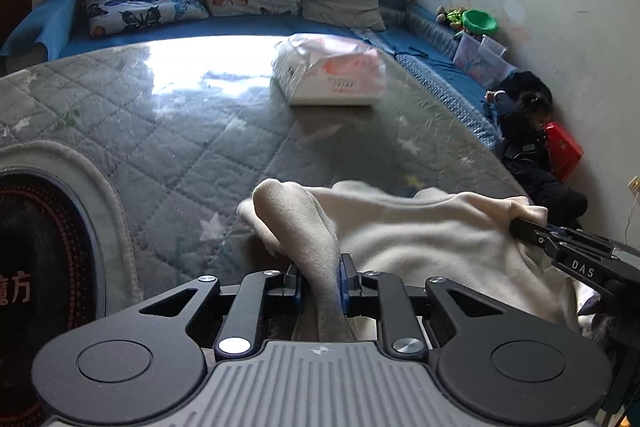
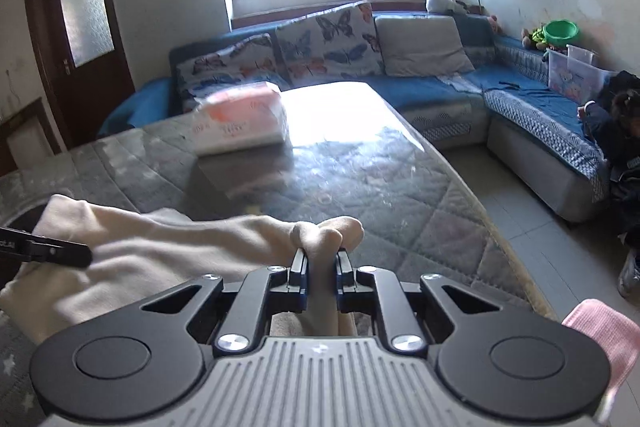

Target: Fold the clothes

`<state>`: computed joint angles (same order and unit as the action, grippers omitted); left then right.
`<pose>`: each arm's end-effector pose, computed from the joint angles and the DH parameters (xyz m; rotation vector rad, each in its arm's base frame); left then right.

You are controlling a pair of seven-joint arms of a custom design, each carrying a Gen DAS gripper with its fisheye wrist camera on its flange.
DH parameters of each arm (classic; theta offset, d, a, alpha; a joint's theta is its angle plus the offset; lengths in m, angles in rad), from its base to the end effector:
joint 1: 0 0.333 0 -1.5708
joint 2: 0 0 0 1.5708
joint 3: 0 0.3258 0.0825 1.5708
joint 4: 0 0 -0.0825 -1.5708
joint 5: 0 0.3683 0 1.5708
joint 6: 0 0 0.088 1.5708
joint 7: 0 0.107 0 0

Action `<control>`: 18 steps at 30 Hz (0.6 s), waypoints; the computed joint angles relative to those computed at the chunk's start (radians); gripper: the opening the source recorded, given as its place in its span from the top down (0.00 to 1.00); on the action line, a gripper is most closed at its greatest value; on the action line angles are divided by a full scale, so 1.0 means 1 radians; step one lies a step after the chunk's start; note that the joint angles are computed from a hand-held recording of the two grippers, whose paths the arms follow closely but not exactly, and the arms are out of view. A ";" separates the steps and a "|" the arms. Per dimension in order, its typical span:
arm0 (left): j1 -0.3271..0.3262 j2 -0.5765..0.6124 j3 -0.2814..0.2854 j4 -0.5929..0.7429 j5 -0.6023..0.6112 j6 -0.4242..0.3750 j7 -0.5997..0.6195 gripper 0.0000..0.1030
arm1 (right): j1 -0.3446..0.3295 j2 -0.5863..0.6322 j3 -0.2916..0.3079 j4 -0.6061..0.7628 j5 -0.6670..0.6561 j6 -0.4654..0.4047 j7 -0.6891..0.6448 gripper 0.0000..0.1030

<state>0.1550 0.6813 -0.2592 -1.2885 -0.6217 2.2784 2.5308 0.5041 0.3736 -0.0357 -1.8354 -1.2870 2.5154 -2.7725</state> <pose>0.7567 -0.0381 0.4098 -1.2931 2.5740 -1.1268 0.5781 0.3041 0.3726 -1.2504 2.0482 -0.9132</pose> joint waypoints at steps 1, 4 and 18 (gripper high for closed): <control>-0.001 0.000 0.002 -0.003 0.004 0.004 0.002 0.78 | -0.002 0.007 0.002 0.004 0.010 -0.001 -0.009 0.88; -0.004 -0.005 0.007 -0.021 0.009 0.032 0.008 0.75 | 0.000 0.021 0.002 0.017 0.034 -0.011 -0.049 0.83; 0.008 -0.065 0.011 -0.119 0.017 0.127 0.033 0.52 | 0.042 -0.020 0.018 0.004 -0.019 -0.074 -0.022 0.47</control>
